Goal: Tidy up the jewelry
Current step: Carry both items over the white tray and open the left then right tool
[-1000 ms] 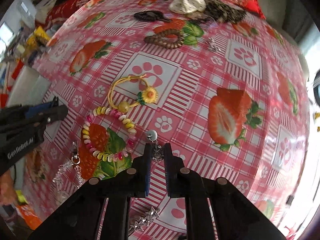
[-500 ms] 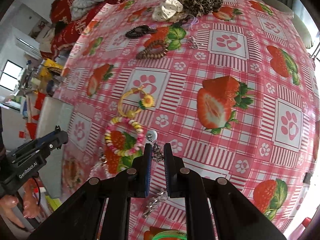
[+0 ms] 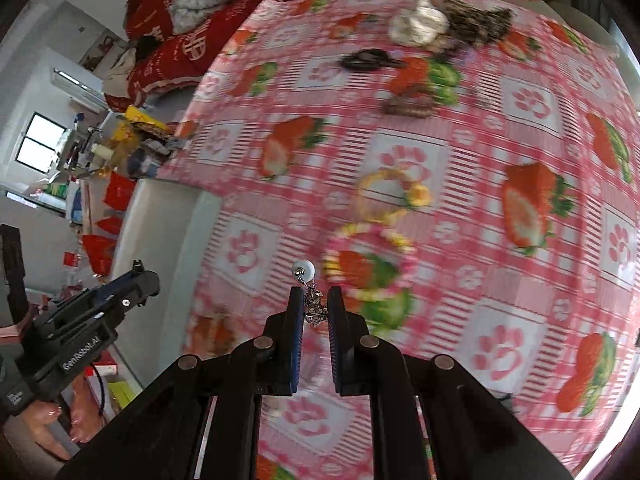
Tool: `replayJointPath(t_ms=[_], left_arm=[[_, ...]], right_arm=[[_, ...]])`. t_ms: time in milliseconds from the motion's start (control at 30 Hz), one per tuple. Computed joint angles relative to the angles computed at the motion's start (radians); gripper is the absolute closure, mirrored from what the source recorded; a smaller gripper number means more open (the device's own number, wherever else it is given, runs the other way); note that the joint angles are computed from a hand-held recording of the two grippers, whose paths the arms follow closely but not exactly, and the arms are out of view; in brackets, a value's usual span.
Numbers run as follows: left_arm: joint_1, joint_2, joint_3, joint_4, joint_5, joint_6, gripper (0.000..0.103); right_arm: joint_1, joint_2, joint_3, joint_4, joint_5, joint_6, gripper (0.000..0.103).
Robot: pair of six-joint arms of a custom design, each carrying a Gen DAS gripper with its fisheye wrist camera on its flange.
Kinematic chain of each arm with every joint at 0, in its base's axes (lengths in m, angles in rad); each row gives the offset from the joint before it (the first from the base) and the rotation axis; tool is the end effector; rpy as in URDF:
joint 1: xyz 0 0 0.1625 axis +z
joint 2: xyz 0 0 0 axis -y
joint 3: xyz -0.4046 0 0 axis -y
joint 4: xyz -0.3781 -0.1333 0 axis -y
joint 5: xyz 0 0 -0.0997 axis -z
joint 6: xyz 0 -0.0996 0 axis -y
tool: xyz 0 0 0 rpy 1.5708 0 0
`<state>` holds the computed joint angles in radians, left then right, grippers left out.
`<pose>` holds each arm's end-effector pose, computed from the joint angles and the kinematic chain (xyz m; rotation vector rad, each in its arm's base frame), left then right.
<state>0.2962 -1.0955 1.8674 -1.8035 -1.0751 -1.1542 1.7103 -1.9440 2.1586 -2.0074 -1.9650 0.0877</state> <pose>-0.4223 -0.3178 0.1322 0.3185 2.4358 -0.3449 0.1413 -0.3229 0.3910 0.0100 -2.7531 0.3671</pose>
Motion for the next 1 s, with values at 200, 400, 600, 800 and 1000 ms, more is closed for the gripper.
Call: replayJointPath(t_ms=[200, 400, 600, 800, 1000], left_arm=[[0.047, -0.118, 0.051, 0.083, 0.051, 0.009, 0.072], [0.122, -0.162, 0.075, 0.111, 0.096, 0.039, 0.072], [0.202, -0.131, 0.079, 0.05, 0.138, 0.118, 0.072], [0.261, -0.089, 0.086, 0.007, 0.157, 0.163, 0.072], [0.266, -0.072, 0.095, -0.016, 0.184, 0.189, 0.072]], right_arm=[[0.134, 0.163, -0.001, -0.122, 0.005, 0.083, 0.09], [0.208, 0.365, -0.039, -0.246, 0.023, 0.113, 0.09], [0.231, 0.523, -0.086, -0.322, 0.001, 0.121, 0.09], [0.213, 0.605, -0.112, -0.342, -0.036, 0.132, 0.091], [0.2, 0.653, -0.124, -0.334, -0.064, 0.134, 0.091]])
